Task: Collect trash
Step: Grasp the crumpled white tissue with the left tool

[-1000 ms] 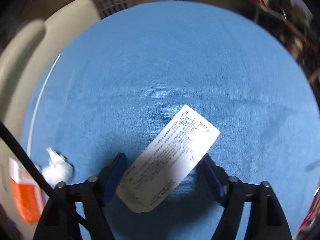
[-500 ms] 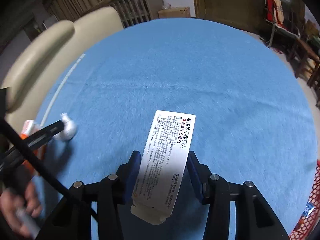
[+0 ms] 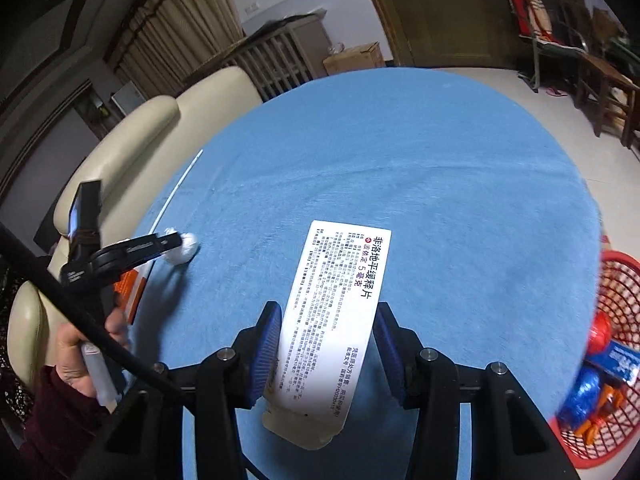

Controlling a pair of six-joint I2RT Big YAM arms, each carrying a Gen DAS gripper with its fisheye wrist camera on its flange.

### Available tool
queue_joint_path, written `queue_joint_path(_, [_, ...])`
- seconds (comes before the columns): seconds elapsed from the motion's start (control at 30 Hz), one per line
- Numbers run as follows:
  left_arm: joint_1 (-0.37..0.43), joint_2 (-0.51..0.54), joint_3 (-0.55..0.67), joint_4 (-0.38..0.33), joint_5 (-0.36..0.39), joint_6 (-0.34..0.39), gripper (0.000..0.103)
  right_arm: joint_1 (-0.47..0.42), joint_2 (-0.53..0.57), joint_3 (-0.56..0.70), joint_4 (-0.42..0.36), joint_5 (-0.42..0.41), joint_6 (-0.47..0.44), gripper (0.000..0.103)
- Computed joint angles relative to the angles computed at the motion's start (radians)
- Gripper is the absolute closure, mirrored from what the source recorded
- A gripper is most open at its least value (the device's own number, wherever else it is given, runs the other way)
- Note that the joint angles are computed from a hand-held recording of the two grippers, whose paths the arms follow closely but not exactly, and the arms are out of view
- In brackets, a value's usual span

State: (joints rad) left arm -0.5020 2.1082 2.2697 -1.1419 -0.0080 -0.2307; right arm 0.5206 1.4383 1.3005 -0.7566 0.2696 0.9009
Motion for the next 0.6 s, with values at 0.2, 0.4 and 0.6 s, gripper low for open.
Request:
queue_joint_path(0.2, [0.035, -0.115, -0.158, 0.072, 0.108, 0.049, 0.072, 0.007, -0.072, -0.082, 0.035, 0.015, 0.041, 0.053])
queue_joint_path(0.4, [0.043, -0.151, -0.205, 0.094, 0.115, 0.055, 0.044, 0.015, -0.076, -0.092, 0.060, 0.012, 0.045, 0.053])
queue_joint_path(0.6, [0.027, -0.136, -0.209, 0.058, 0.076, 0.083, 0.040, 0.018, -0.094, -0.106, 0.072, 0.024, 0.044, 0.053])
